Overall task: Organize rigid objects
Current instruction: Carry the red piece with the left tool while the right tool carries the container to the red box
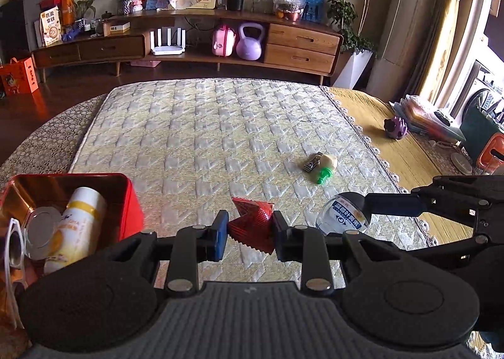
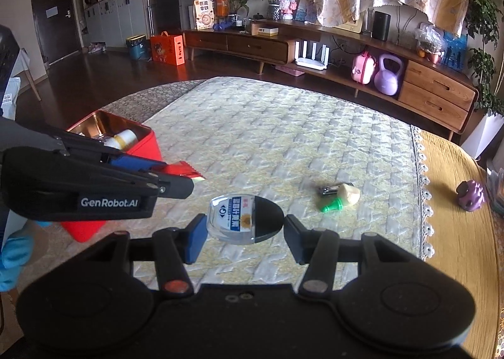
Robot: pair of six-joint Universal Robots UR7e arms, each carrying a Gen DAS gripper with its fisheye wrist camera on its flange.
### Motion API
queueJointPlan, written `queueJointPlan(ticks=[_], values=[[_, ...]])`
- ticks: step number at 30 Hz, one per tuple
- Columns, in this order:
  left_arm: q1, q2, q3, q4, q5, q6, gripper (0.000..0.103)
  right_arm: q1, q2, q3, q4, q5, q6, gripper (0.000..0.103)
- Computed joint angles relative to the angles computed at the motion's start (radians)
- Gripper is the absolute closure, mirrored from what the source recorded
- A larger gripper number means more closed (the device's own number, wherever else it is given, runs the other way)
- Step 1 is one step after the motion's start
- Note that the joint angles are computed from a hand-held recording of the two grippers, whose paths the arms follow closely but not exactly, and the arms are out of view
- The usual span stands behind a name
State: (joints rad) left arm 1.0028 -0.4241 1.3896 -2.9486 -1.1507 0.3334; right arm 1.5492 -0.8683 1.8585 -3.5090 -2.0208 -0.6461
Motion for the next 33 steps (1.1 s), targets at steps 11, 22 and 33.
queueJointPlan(ticks=[11,22,33], values=[[0.035,-0.139,0.129,-0.065,0.022,0.009,0.074,0.088,0.058,-0.027,0.025,-0.015,0.004,0.051],[0.099,-0.210,0.158,-0.088,0.074,0.015,0.074,0.147,0.151,-0.103,0.088,-0.019,0.010,0.051],[0.160,-0.165,0.044,-0.053,0.142,0.036,0.074,0.175,0.244,-0.205,0.174,-0.023,0.026,0.051]])
